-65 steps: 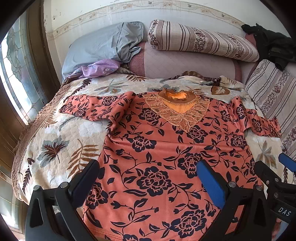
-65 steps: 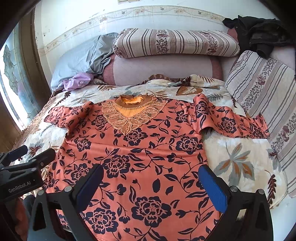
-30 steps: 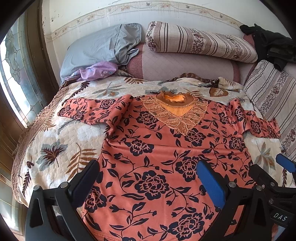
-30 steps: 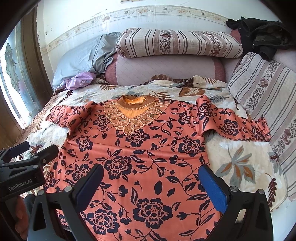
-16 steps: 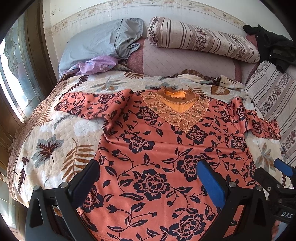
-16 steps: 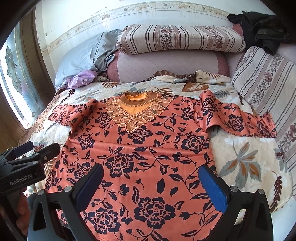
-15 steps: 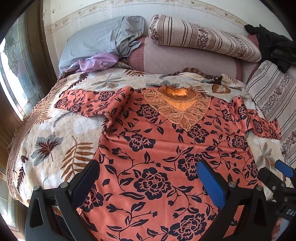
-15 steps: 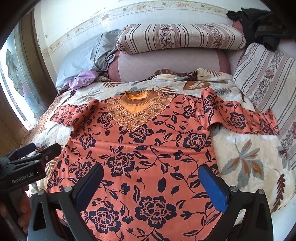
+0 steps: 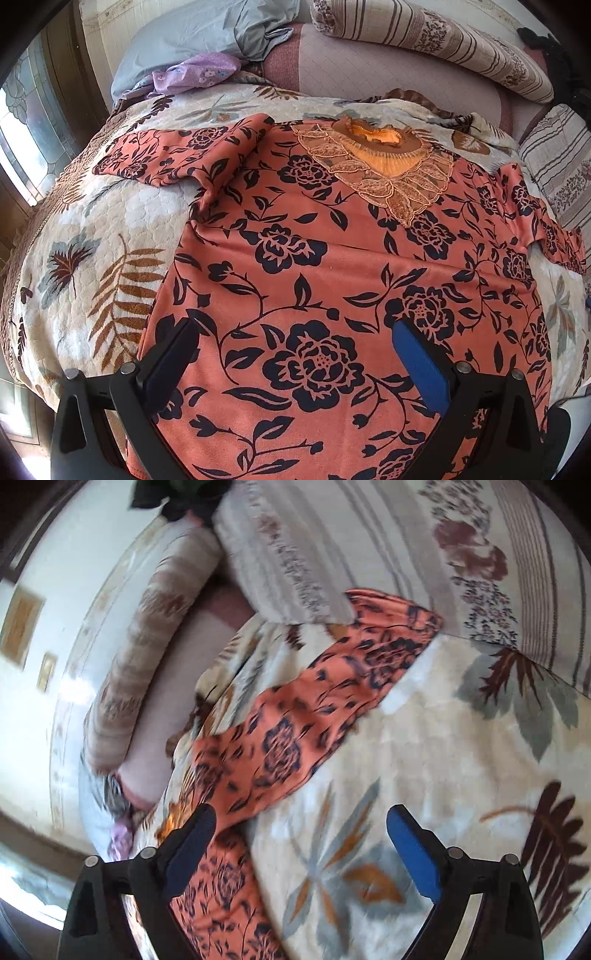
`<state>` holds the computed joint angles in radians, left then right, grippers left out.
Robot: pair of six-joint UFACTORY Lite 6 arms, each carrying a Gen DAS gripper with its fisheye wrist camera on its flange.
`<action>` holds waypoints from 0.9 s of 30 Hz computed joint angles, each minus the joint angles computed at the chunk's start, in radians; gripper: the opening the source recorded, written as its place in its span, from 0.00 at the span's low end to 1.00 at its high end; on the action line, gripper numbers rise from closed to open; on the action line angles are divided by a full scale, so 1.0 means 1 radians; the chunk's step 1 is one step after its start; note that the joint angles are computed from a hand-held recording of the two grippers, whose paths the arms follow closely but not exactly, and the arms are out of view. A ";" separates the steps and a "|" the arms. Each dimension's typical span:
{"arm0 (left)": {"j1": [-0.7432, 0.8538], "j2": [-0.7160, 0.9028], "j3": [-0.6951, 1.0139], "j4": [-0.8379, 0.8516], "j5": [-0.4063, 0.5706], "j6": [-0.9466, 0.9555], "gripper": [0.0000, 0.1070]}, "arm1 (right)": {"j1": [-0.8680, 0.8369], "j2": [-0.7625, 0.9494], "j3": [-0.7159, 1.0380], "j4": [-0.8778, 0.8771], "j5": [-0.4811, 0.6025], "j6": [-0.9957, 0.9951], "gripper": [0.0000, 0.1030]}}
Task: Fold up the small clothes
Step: 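Grasp the sleeve cuff with the right gripper and lift it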
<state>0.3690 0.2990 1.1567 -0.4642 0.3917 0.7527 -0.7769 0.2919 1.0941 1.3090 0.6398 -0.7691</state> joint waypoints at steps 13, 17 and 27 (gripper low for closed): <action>-0.031 0.172 0.144 0.103 -0.021 -0.121 0.96 | -0.013 0.623 0.751 -0.216 -0.030 0.467 0.61; 0.016 0.194 0.166 0.033 -0.001 -0.050 0.96 | 0.018 0.686 0.900 -0.523 -0.042 0.747 0.14; 0.197 0.262 0.254 -0.193 0.079 0.178 0.96 | 0.414 0.438 1.190 -0.910 -0.017 0.876 0.07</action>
<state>0.5661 0.5611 1.4109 -0.6571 0.4712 0.9311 -0.3627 0.7304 2.2844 0.3991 0.6231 0.1070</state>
